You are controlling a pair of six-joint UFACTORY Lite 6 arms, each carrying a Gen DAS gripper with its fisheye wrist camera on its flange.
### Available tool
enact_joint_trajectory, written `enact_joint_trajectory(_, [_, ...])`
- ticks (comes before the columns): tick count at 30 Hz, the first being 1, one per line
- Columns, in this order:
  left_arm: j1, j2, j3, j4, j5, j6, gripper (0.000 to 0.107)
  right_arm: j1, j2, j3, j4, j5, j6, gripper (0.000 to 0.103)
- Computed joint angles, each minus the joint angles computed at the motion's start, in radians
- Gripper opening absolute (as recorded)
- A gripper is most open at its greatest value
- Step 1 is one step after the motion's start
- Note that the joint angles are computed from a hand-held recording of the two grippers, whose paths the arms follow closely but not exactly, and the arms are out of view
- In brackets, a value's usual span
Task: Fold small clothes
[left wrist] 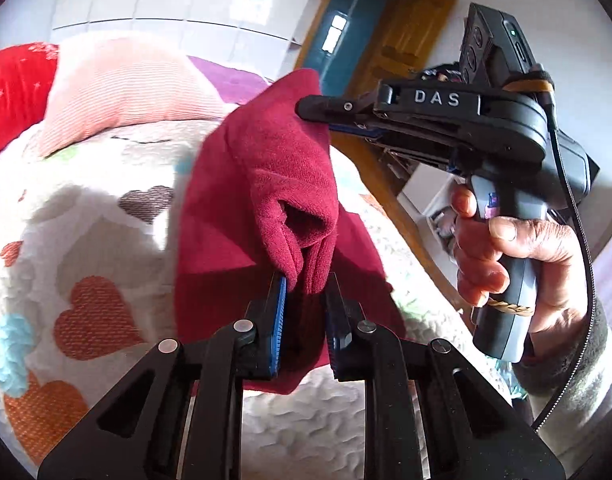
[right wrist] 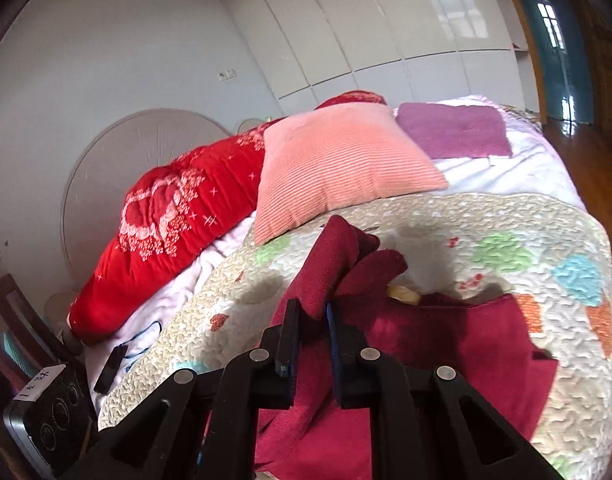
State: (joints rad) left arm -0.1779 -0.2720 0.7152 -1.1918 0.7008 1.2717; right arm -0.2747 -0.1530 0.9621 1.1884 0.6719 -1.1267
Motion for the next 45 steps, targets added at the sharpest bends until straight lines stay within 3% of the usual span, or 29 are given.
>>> enact_joint_trajectory(2, [-0.156, 0.062, 0.016, -0.014, -0.102, -0.031, 0.016, -0.133, 0.012, -0.025, 0.023, 0.067, -0.042, 0.004])
enact_joint_trajectory(5, [-0.323, 0.278, 0.108, -0.056, -0.187, -0.06, 0.012, -0.202, 0.09, -0.037, -0.018, -0.011, -0.063, 0.004])
enact_joint_trajectory(8, [-0.417, 0.4, 0.153, -0.036, -0.305, -0.111, 0.012, -0.336, 0.148, -0.055, 0.034, 0.113, -0.109, 0.005])
enact_joint_trajectory(10, [-0.416, 0.367, 0.134, -0.016, -0.314, -0.109, 0.012, -0.405, 0.122, -0.098, 0.067, 0.193, -0.183, 0.016])
enact_joint_trajectory(12, [-0.407, 0.272, 0.09, 0.05, -0.322, -0.148, 0.012, -0.407, 0.101, -0.126, 0.051, 0.214, -0.196, 0.053])
enact_joint_trajectory(14, [-0.346, 0.169, 0.044, 0.065, -0.287, -0.114, 0.013, -0.38, 0.116, -0.138, 0.033, 0.24, -0.189, 0.059])
enact_joint_trajectory(18, [-0.217, 0.005, -0.047, 0.113, -0.25, -0.1, 0.019, -0.287, 0.187, -0.161, 0.039, 0.223, -0.17, 0.06])
enact_joint_trajectory(20, [-0.139, 0.005, -0.038, 0.143, -0.24, -0.101, 0.025, -0.227, 0.239, -0.157, 0.049, 0.167, -0.146, 0.06])
enact_joint_trajectory(24, [-0.045, 0.106, 0.007, 0.181, -0.244, -0.13, 0.025, -0.168, 0.34, -0.13, 0.155, 0.104, -0.155, 0.06])
enact_joint_trajectory(25, [-0.039, 0.132, 0.01, 0.147, -0.25, -0.102, 0.025, -0.169, 0.348, -0.124, 0.163, 0.108, -0.148, 0.055])
enact_joint_trajectory(27, [-0.034, 0.153, 0.021, 0.141, -0.263, -0.099, 0.025, -0.174, 0.302, -0.144, 0.175, 0.105, -0.163, 0.032])
enact_joint_trajectory(30, [-0.023, 0.154, 0.041, 0.11, -0.247, -0.06, 0.025, -0.168, 0.126, -0.204, 0.107, 0.041, -0.19, 0.026])
enact_joint_trajectory(34, [-0.059, 0.206, 0.071, 0.034, -0.275, 0.012, 0.025, -0.162, 0.008, -0.194, -0.085, -0.069, -0.105, 0.026])
enact_joint_trajectory(36, [-0.094, 0.227, 0.073, 0.05, -0.296, -0.003, 0.025, -0.155, 0.05, -0.164, -0.12, -0.117, -0.085, 0.026])
enact_joint_trajectory(39, [-0.177, 0.339, 0.123, 0.11, -0.371, -0.075, 0.025, -0.085, 0.172, -0.128, -0.221, -0.277, 0.001, 0.026])
enact_joint_trajectory(40, [-0.203, 0.342, 0.119, 0.131, -0.404, -0.098, 0.025, -0.102, 0.201, -0.121, -0.194, -0.268, -0.025, 0.026])
enact_joint_trajectory(42, [-0.224, 0.317, 0.101, 0.174, -0.434, -0.13, 0.025, -0.172, 0.184, -0.126, -0.138, -0.2, -0.064, 0.042])
enact_joint_trajectory(45, [-0.191, 0.271, 0.088, 0.154, -0.403, -0.093, 0.025, -0.274, 0.065, -0.154, -0.077, -0.075, -0.1, 0.045])
